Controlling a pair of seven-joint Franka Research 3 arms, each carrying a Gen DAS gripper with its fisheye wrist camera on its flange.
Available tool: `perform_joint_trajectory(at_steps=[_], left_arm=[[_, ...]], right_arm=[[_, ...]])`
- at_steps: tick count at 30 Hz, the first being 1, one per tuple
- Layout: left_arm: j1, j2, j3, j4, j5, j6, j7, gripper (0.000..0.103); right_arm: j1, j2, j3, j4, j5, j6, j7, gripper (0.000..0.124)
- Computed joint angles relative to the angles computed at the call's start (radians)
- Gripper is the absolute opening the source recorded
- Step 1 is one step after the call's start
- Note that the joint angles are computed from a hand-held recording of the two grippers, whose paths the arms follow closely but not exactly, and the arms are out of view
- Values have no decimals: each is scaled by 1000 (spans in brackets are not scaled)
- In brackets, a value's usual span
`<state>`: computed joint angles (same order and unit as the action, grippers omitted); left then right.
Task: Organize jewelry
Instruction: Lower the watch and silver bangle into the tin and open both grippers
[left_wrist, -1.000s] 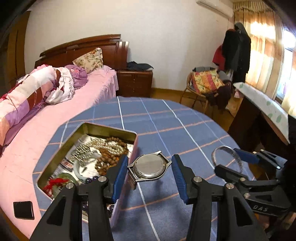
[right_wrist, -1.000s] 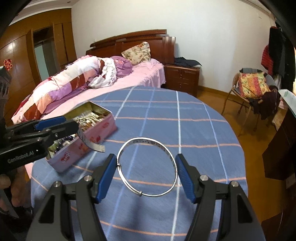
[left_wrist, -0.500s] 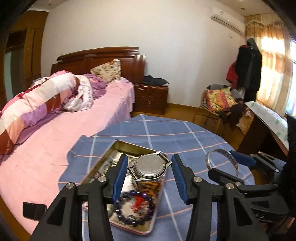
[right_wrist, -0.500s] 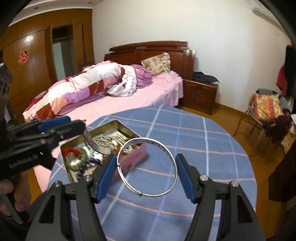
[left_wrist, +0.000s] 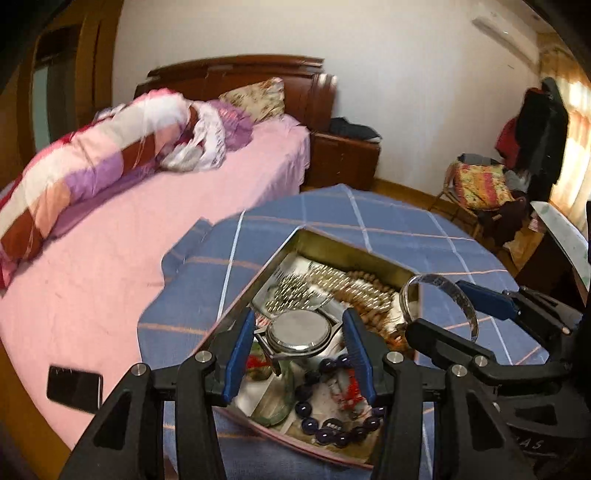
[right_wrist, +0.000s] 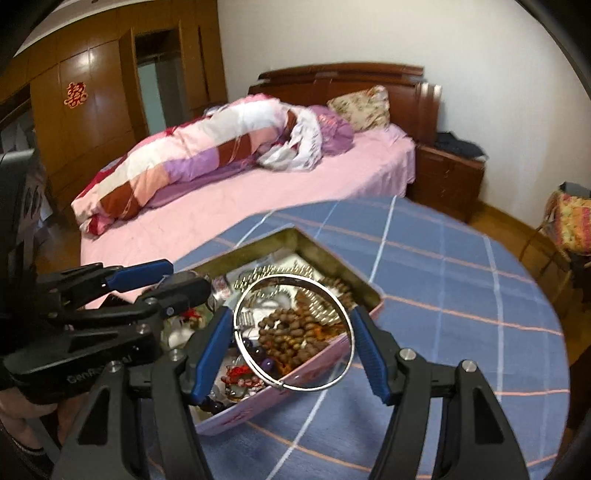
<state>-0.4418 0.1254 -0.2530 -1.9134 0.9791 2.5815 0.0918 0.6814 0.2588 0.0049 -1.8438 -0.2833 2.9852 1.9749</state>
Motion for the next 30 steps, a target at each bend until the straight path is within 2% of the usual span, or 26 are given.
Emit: perform_joint_trajectory(at_steps=[2, 5, 7, 9, 13, 16, 18, 22, 30], left_arm=[[1, 3, -1, -4, -11, 5, 3, 50], [-4, -3, -3, -4, -15, -1, 3, 51], [-11, -8, -5, 5, 0, -23, -5, 58], [-22, -19, -8, 9, 48, -61, -39, 69], [-20, -54, -20, -10, 94, -70, -82, 71], [-18, -69, -31, -13, 120, -105, -106, 71], [-16, -77, -38, -13, 127, -117, -105, 71], [-13, -90, -49, -18, 156, -130, -126, 71], [-5, -100, -59, -22, 167, -134, -143, 71]], right_arm=[[-17, 6, 20, -4, 33, 11, -24, 69], [0, -3, -3, -22, 31, 28, -2, 76], [13, -19, -22, -39, 17, 40, 26, 82], [60, -46, -83, -59, -63, 36, 126, 85], [100, -98, -145, -86, -262, 0, 342, 86], [109, -141, -168, -115, -423, -11, 510, 93], [103, -165, -164, -129, -506, -26, 592, 93], [66, -192, -129, -148, -590, -33, 674, 93], [-23, -202, -44, -147, -678, -45, 763, 93]])
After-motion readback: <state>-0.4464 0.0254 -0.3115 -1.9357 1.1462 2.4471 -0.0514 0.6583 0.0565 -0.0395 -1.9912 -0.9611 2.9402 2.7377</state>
